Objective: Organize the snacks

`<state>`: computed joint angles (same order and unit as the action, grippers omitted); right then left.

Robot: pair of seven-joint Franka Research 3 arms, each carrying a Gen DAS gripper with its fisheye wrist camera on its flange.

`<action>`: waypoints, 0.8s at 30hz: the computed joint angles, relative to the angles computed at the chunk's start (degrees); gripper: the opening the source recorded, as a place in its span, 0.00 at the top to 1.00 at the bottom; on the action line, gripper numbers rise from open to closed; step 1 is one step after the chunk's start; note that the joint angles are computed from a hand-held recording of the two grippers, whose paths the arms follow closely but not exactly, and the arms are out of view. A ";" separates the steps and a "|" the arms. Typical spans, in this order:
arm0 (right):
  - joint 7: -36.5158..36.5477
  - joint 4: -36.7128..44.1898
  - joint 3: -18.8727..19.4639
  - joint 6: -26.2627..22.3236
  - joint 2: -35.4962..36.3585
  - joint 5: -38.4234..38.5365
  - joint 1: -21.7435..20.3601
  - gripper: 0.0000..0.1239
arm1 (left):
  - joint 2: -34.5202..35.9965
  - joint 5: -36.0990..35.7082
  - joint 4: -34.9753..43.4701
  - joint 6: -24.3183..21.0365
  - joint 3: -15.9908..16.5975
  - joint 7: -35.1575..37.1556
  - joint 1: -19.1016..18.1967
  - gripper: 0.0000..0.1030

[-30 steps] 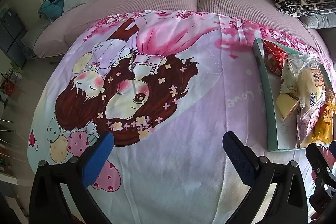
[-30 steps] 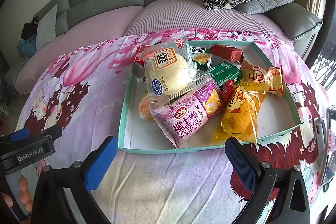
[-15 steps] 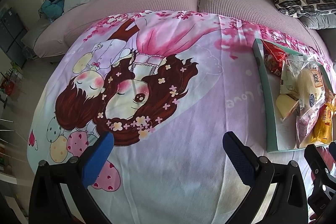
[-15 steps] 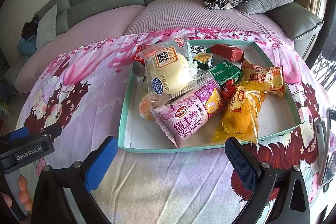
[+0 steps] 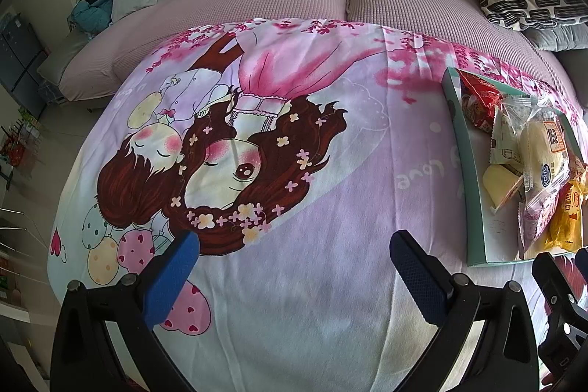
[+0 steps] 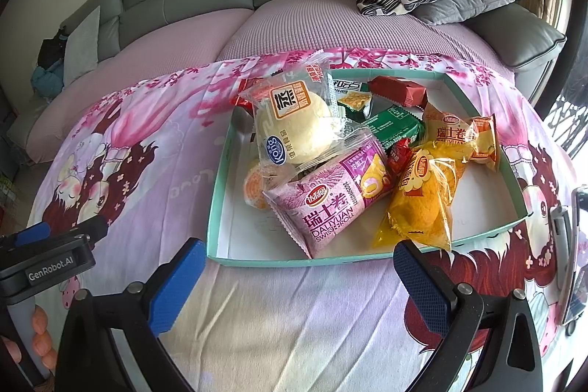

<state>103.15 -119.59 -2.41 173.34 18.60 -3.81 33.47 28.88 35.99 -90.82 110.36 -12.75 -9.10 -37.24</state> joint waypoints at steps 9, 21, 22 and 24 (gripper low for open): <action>-0.34 -0.01 0.07 -0.04 -0.02 0.17 -0.06 0.17 | -0.08 0.03 -0.12 0.03 0.01 0.04 0.00 0.00; -0.50 -0.03 0.09 0.02 0.00 0.30 -0.09 0.17 | -0.16 0.02 -0.23 0.05 -0.02 -0.02 0.01 0.00; -0.51 -0.03 0.08 0.02 0.00 0.31 -0.08 0.17 | -0.16 0.02 -0.23 0.05 -0.03 -0.02 0.01 0.00; -0.50 -0.03 0.05 -0.03 0.00 0.29 -0.04 0.17 | -0.21 0.04 -0.30 0.12 -0.02 -0.03 0.03 0.00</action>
